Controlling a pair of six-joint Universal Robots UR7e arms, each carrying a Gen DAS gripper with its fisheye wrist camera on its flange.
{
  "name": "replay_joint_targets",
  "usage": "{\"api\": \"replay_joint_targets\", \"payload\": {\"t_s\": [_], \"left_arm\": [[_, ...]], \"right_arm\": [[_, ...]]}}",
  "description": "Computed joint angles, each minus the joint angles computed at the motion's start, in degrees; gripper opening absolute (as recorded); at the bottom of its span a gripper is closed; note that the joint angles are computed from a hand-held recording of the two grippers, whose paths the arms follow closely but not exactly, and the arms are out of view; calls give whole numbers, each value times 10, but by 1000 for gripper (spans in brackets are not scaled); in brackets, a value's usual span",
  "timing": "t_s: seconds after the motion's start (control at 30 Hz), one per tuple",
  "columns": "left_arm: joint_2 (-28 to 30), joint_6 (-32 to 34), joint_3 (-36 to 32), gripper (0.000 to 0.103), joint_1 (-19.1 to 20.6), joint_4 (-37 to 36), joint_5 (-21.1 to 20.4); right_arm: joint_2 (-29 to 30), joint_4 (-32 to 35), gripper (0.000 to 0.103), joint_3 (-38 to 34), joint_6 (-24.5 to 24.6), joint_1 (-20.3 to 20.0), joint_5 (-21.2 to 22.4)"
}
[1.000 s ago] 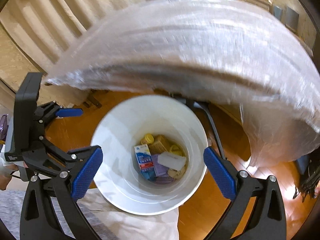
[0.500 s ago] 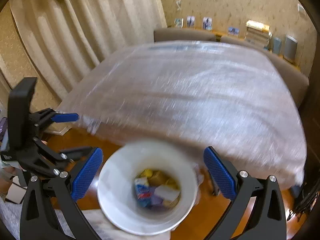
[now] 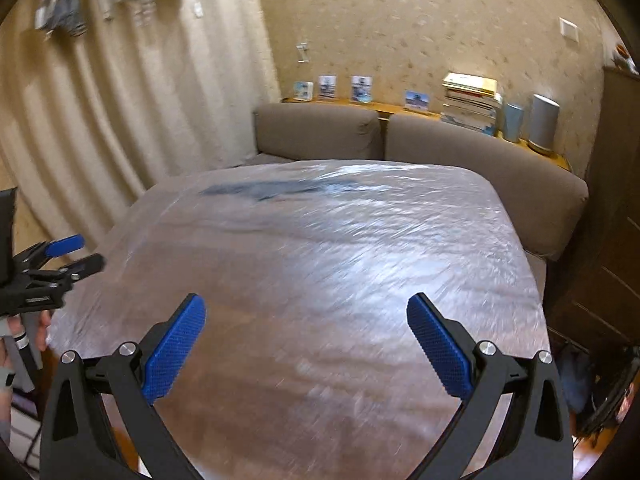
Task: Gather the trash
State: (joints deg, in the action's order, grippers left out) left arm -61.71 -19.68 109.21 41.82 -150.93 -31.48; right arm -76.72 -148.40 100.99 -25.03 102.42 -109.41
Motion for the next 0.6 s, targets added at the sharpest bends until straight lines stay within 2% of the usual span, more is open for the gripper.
{"api": "replay_joint_targets", "payload": {"t_s": [0.13,0.27,0.6], "left_arm": [[35,10,-45,101,34,-20,-11],[53,12,-65,101,56,-25,-3],[89,-6,-124,101,107,22,-4]], "right_arm": [[44,-7,99,-39,7,-21,-16],[85,-15,99,-75,11,-36,-31],[147,-9,99,-135,14,-57,-70]]}}
